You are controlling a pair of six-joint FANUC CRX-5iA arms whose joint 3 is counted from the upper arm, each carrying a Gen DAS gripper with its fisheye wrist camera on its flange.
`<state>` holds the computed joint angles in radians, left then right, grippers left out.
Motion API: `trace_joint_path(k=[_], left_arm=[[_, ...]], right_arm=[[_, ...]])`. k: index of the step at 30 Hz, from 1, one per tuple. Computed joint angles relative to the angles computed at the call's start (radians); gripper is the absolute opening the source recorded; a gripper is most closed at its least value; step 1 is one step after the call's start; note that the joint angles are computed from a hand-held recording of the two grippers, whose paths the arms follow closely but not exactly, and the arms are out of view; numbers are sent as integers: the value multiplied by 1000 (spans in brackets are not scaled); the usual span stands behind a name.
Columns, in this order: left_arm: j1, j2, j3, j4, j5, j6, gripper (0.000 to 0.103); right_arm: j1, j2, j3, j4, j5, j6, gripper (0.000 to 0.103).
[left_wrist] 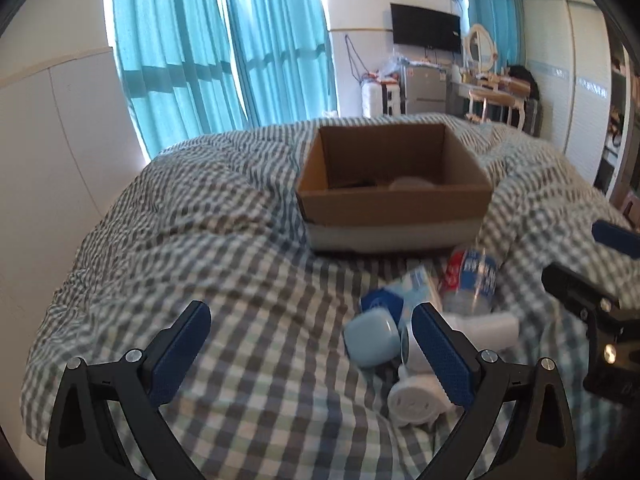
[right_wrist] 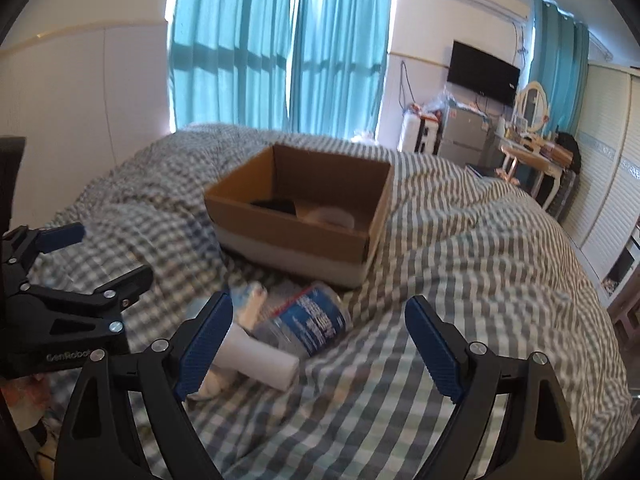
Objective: Organize objects
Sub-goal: 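Grasp the white figurine with the left gripper, then grasp the white hair dryer with the right gripper while the left gripper holds the figurine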
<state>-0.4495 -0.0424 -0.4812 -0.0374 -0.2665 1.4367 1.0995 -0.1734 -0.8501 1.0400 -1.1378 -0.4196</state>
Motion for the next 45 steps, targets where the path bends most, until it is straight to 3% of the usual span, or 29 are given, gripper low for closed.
trace_joint_path(k=[3,6,7,10,11,16,18,19,20,21,22,23,26,31,39,45], left_arm=[[-5,24,-37,92,1,-98,103],[-7,42,-116,360,31,-349,103],[-10,52,-119,379,23,-364,103],[-24,78,-66,207,-18,-212,103],[-28,81,-69,208,-11,-215,103],[-56,102,-150,516,47,-523,103],[-69,116,-153,556,43,-572,101],[-77,121,-159,594,44,-614,98],[-84,125,-167,644,41,-664,87],[-86,132,-166,672,25,-693,65],[-81,139,-159,666,7,-688,54],[-75,145,-153,657,-10,-675,54],[-78,127,-192,802,-11,-798,54],[-48,74,-195,708,-47,-722,54],[-16,-14,-229,745,-13,-727,54],[9,-55,-211,609,59,-621,54]], right_arm=[[4,2,-19,-22,18,-31,88],[-5,-7,-36,-31,44,-52,88],[-5,-7,-37,-34,47,-57,88],[-2,-14,-45,-29,47,-68,88],[-1,-14,-46,-29,46,-69,88],[-10,-6,-41,-41,58,-58,88],[-13,-6,-41,-43,62,-57,88],[-14,-6,-41,-43,63,-59,88],[-14,-6,-42,-43,63,-60,88],[-15,-7,-42,-44,63,-60,88],[-15,-7,-43,-45,64,-60,88],[-15,-6,-44,-45,66,-62,88],[-18,-6,-45,-43,70,-65,88],[-23,-18,-58,-30,85,-79,88],[-29,-16,-59,-30,104,-73,88],[-32,-3,-54,-8,136,-33,88]])
